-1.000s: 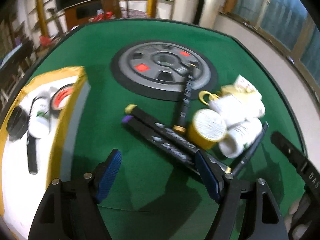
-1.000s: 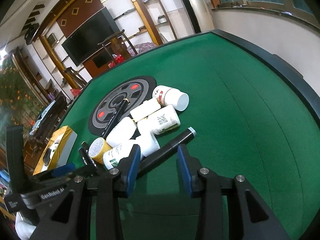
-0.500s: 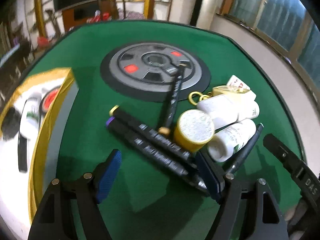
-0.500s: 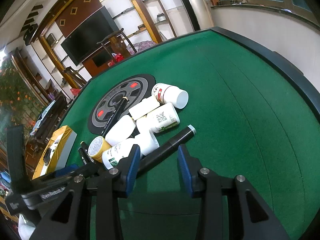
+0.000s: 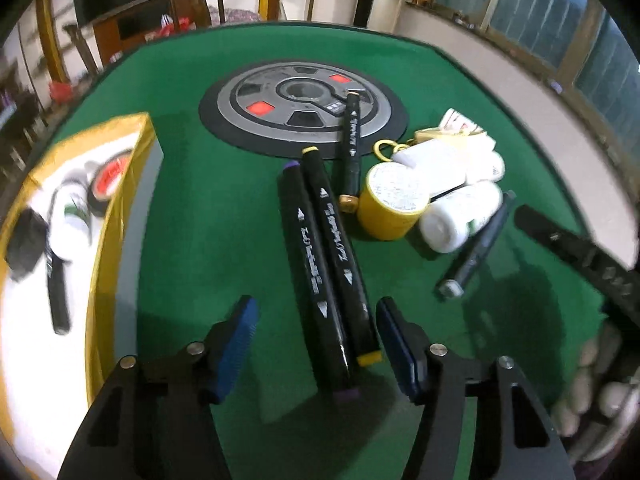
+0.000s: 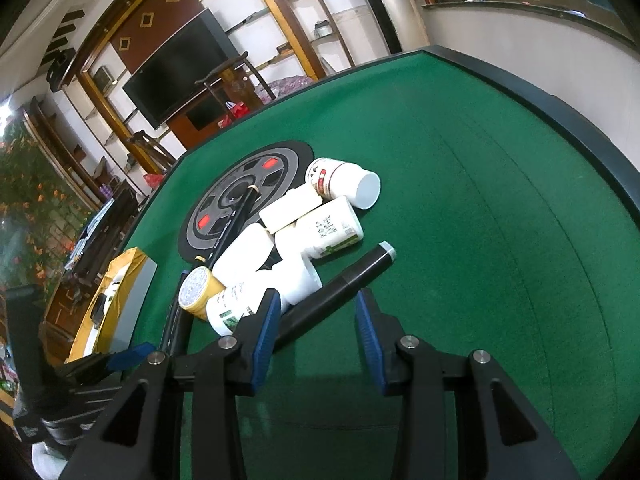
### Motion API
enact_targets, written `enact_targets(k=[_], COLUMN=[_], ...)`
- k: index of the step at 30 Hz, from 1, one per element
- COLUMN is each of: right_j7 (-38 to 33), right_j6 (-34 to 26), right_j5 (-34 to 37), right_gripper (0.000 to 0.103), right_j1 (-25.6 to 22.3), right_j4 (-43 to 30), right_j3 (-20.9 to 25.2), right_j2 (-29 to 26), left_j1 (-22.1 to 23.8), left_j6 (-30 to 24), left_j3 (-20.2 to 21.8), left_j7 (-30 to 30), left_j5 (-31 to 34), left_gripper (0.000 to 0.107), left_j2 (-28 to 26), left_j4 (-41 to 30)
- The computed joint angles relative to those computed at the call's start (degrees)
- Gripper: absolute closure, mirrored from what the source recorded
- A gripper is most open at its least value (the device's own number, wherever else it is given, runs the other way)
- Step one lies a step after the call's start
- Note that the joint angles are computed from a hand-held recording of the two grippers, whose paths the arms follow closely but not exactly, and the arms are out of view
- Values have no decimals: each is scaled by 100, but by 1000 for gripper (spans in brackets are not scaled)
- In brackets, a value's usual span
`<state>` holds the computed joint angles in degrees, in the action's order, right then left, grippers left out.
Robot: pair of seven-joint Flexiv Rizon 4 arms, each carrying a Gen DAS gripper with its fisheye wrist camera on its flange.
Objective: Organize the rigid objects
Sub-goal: 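Lower the left gripper around two black markers and close it, then lift the black marker with the left gripper while the right gripper grasps another marker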
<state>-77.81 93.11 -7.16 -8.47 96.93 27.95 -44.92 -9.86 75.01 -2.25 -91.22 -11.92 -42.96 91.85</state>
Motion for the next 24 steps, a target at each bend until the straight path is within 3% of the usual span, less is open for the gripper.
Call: enact_targets(k=[3,8,16,19,21,23,24], right_j7=[10,55,36,24,24,15,22], right_j6=[2,-55,-133,-175,-186,-181,-182], right_j5=[20,58,144,179,211,246,264], right_gripper=[65,65,65,65,65,65,65], right_j1=[2,6,46,69,101,95,102], right_j4=[3,-24,-69,-91,-96,-90,-91], right_j3=[-3,-7,-38,-57,-90,-96,-106], right_j2=[9,7,12,10,18,27,29], left_j1=[321,-325,-756,-844,-1122,-937,-856], left_j6=[308,375,34,-547,-514,-481,-468], left_j3=[-448,529,1161,1198,1523,1232,1126], left_j7=[173,-400,-762,-682,-902,-760,-765], left_j5=[-299,75,820,1115,1613,1546,1543], left_gripper=[42,44,48,56,60,74,76], left_j2=[-12,-151,-261,-454,-613,-596,-589], left_j4=[148,-141,-554,-1032,-1351,-1346,-1329])
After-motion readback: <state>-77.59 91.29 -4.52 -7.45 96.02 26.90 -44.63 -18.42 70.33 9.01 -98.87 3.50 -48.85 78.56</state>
